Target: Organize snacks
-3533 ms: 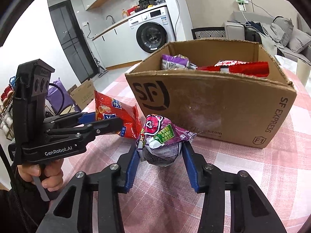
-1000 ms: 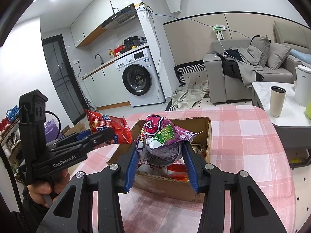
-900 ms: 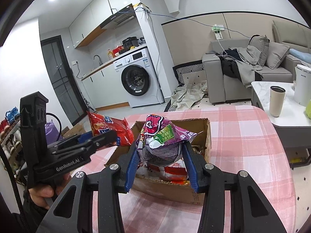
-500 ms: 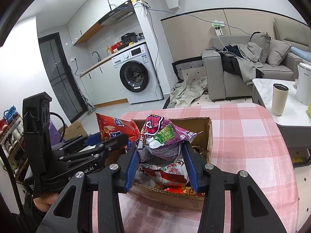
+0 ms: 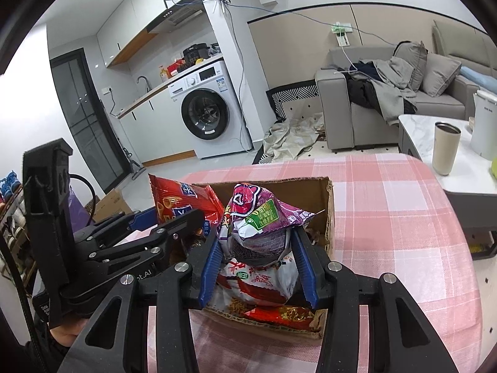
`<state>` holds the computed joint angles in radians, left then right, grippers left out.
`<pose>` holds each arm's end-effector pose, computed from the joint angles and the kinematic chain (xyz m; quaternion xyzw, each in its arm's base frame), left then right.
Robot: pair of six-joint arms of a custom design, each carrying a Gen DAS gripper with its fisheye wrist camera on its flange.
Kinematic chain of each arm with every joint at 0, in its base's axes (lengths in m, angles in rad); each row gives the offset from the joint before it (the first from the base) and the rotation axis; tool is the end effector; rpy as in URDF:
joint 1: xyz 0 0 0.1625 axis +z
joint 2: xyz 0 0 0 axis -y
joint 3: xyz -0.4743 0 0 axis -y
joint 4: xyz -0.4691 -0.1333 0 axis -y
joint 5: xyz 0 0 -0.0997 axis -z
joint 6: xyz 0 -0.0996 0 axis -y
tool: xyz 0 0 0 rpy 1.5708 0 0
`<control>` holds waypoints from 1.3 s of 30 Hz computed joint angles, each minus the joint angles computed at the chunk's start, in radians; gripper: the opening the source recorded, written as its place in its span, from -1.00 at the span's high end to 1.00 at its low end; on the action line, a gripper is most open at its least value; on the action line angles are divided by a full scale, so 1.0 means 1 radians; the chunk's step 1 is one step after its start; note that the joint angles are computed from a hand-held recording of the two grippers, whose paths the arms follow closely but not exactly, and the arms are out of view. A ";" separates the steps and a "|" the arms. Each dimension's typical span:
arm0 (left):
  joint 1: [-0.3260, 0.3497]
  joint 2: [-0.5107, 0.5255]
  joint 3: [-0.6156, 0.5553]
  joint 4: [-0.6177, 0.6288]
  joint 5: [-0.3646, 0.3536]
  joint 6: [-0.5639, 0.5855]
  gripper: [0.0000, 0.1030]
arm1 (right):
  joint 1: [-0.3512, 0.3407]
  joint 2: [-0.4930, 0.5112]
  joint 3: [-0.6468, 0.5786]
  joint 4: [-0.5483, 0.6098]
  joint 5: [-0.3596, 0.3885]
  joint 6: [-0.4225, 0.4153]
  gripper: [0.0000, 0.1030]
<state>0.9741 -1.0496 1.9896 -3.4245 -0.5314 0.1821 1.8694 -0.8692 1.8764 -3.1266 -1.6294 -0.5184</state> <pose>-0.1635 -0.6308 0.2431 0.0930 0.8038 -0.4664 0.3573 0.3259 -0.6255 0.0954 0.3749 -0.8862 0.2660 0.0577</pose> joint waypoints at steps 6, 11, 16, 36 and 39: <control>0.010 0.015 -0.013 -0.008 -0.014 0.007 0.21 | -0.008 0.013 -0.014 0.004 0.001 0.004 0.09; 0.007 0.014 -0.006 -0.009 -0.030 -0.002 0.14 | -0.007 0.003 -0.002 -0.009 -0.002 -0.010 -0.04; -0.014 -0.015 0.038 -0.029 -0.019 -0.008 -0.56 | -0.007 -0.023 0.028 -0.036 -0.004 -0.044 -0.37; -0.164 -0.151 0.301 -0.247 0.116 0.042 -0.99 | 0.006 -0.062 0.180 -0.344 -0.036 -0.236 -0.99; -0.171 -0.164 0.334 -0.257 0.131 0.031 -0.99 | -0.003 -0.072 0.200 -0.362 -0.011 -0.246 -0.99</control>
<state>0.8029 -1.2132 2.3234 -3.6817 -0.4008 0.2129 1.8665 -0.9410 2.0767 -3.4890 -1.6400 -0.7642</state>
